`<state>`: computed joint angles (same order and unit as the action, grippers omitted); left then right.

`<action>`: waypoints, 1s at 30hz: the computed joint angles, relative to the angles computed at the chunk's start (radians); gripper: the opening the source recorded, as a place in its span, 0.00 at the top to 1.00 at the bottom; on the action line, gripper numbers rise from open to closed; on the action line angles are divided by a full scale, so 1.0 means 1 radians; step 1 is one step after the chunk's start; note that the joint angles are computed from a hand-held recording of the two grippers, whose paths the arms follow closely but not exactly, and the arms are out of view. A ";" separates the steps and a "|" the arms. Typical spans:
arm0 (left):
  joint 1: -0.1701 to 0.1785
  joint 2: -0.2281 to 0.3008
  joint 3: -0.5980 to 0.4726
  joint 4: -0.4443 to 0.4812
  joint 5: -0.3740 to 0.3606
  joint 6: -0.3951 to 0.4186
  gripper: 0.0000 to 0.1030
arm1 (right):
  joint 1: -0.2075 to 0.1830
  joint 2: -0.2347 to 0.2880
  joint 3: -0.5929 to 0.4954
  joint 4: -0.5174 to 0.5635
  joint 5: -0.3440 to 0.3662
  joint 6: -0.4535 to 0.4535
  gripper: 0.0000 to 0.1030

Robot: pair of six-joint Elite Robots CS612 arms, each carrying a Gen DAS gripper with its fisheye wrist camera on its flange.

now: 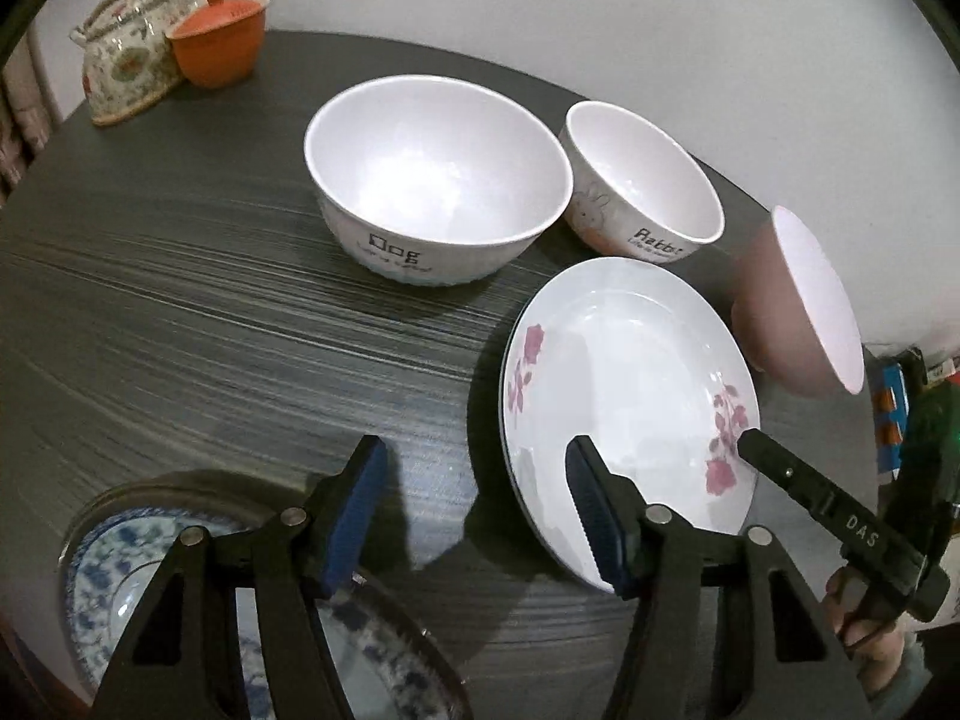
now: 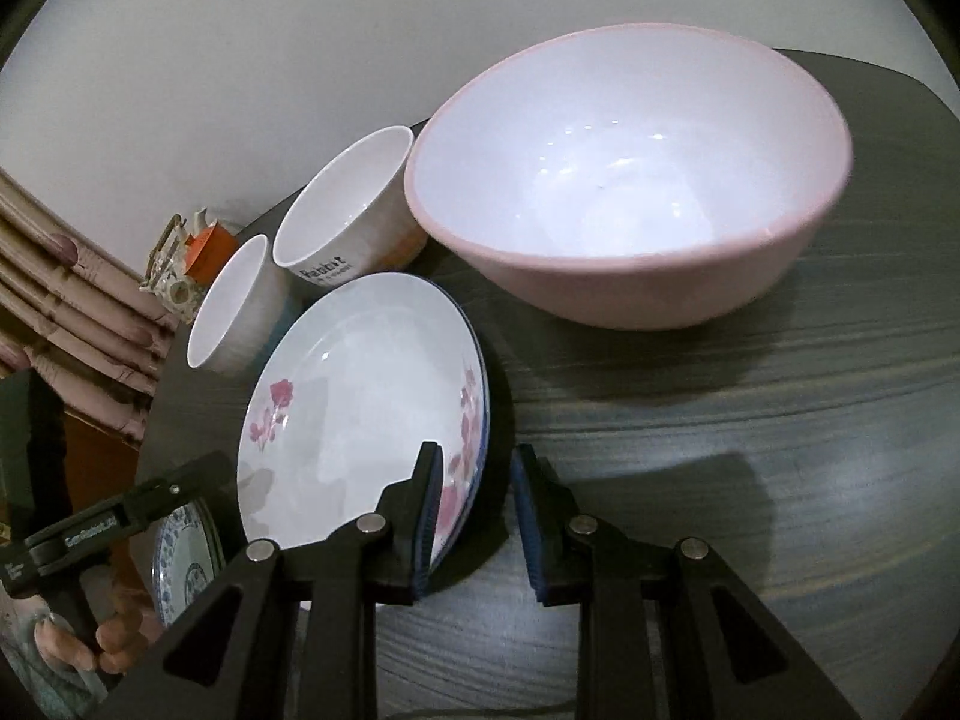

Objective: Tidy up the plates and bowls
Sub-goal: 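Move the right tool to the white pink-flower plate rim and grip it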

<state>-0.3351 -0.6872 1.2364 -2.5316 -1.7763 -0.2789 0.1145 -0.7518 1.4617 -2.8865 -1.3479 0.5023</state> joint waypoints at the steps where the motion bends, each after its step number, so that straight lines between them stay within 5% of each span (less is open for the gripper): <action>1: 0.000 0.005 -0.008 0.010 -0.002 0.000 0.47 | -0.001 0.005 -0.007 0.004 0.003 -0.003 0.77; 9: -0.004 0.041 -0.067 0.062 -0.020 0.010 0.58 | -0.005 0.032 -0.040 0.006 0.029 -0.014 0.78; 16: -0.007 0.059 -0.092 0.082 -0.034 0.015 0.68 | -0.007 0.042 -0.054 0.015 0.040 -0.029 0.89; 20: -0.005 0.064 -0.098 0.084 -0.053 0.026 0.84 | -0.011 0.039 -0.047 0.017 0.051 -0.027 0.91; 30: -0.020 0.029 -0.043 0.091 -0.034 0.076 0.85 | -0.010 -0.007 0.024 0.028 0.032 -0.028 0.91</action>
